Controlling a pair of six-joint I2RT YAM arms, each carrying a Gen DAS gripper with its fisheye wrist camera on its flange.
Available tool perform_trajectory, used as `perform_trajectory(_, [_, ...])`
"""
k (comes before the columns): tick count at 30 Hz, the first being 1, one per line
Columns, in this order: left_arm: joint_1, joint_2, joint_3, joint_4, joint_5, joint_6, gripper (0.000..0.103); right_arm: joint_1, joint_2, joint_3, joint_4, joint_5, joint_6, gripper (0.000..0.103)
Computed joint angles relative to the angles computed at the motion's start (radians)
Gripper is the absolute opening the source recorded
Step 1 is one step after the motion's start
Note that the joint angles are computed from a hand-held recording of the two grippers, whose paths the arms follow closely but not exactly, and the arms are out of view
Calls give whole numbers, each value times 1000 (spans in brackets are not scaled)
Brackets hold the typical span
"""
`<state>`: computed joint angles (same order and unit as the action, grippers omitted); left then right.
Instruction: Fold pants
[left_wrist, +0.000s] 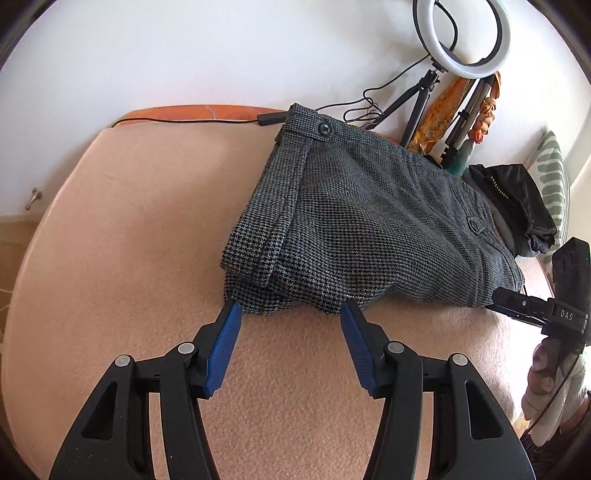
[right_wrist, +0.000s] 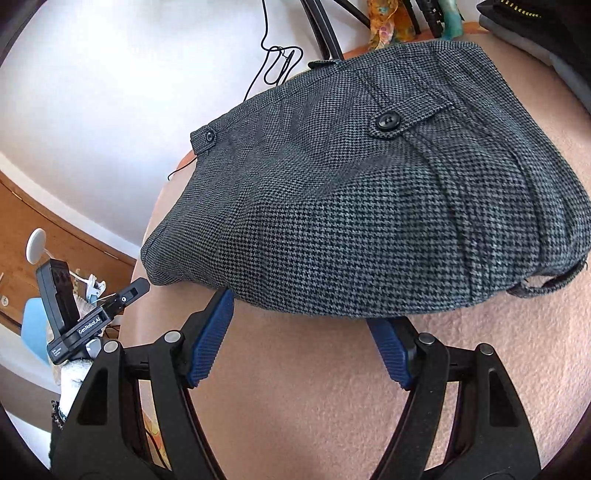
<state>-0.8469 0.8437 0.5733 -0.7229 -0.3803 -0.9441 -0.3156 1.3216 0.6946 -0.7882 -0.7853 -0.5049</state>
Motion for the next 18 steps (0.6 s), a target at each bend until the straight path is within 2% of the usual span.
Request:
perform_trajectory(4, [40,23,-17,57,26,20,55,61,-27,-44,122,-12,117,76])
perform_trajectory(9, [55,71,-8,95,20,51,55,129,-43,-74,204,-18,174,77])
perform_trajectory(11, [66,70,-7,102,24,55,55,145,-11,-52,169,-51,149,63])
perform_trajectory(12, [67,67,-4,100,20,54,55,157,29,-23,116,-78,118,40])
perform_trajectory(13, [65,66,1,95,9,54,55,154,56,5,50,-93,73,27])
perform_trajectory(16, [41,79,33,57,-47,52,54,98,90,80,-125,-180,-24,15])
perform_trajectory(18, [27,73,47,38,-78,46,54,50,122,153,-249,-243,-82,13])
